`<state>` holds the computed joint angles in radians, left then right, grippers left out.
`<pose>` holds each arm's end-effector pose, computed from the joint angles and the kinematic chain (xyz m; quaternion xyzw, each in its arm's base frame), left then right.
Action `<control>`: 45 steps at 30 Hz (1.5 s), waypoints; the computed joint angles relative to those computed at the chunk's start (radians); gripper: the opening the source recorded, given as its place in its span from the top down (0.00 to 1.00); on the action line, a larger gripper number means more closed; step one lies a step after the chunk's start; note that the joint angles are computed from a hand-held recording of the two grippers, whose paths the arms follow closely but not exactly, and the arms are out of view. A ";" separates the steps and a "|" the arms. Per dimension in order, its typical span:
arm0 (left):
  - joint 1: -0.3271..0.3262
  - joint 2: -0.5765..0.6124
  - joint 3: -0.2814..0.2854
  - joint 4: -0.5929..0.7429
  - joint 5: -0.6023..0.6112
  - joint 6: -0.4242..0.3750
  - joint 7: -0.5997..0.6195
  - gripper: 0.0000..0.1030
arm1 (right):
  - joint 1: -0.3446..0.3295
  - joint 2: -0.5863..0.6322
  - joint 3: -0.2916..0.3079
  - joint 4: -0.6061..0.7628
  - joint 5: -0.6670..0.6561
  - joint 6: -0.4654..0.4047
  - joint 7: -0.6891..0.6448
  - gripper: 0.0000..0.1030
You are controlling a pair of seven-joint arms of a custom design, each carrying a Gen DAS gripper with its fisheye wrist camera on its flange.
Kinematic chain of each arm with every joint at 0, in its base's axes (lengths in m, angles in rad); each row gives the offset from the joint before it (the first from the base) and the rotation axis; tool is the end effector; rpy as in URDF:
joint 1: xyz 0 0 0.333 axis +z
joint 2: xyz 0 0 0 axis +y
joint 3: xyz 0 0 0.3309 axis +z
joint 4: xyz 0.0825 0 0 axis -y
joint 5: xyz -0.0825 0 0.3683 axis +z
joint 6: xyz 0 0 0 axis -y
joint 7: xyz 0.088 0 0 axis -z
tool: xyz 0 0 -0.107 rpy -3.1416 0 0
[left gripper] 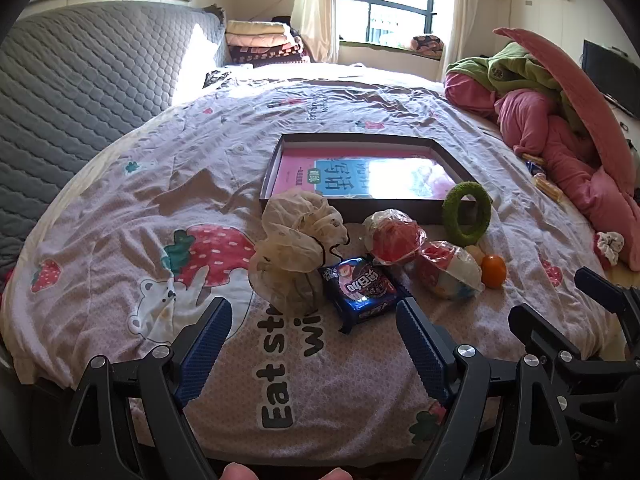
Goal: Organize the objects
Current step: 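Close the left gripper on the beige mesh bag while the right gripper approaches the white-red capsule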
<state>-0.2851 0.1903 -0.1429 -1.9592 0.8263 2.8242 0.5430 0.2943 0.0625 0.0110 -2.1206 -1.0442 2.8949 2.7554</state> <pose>0.5542 -0.2876 0.4699 -0.6212 0.6817 -0.2940 0.2508 0.5296 0.2205 0.4663 -0.6618 0.6253 -0.2944 0.2905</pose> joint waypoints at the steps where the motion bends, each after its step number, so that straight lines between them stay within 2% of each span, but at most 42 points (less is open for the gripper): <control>1: 0.000 0.000 0.001 -0.001 0.001 0.002 -0.001 0.18 | 0.001 0.000 0.000 0.001 -0.004 -0.002 0.004 0.05; 12: 0.020 0.018 -0.004 -0.002 -0.077 0.023 0.050 0.17 | -0.003 0.009 -0.008 0.000 -0.009 0.016 0.014 0.05; 23: 0.026 0.039 0.018 -0.001 -0.119 0.044 0.081 0.17 | 0.002 0.035 -0.034 -0.004 0.057 0.066 -0.046 0.05; 30: 0.062 0.061 -0.009 -0.001 -0.225 0.082 0.217 0.17 | 0.018 0.061 -0.059 0.008 0.106 0.093 -0.118 0.05; 36: 0.068 0.085 -0.003 0.014 -0.294 0.103 0.271 0.17 | 0.041 0.094 -0.073 0.035 0.180 0.089 -0.212 0.05; 40: 0.068 0.109 0.006 0.040 -0.320 0.092 0.295 0.17 | 0.073 0.122 -0.098 0.068 0.189 0.067 -0.238 0.05; 45: 0.070 0.147 0.011 0.086 -0.345 0.075 0.319 0.17 | 0.087 0.161 -0.108 0.106 0.268 0.050 -0.341 0.06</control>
<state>-0.2149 0.3375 -0.1322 -1.8736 0.4816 2.8987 0.8617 0.3810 0.2234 -0.0974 -2.0143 -0.7764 2.9452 2.4147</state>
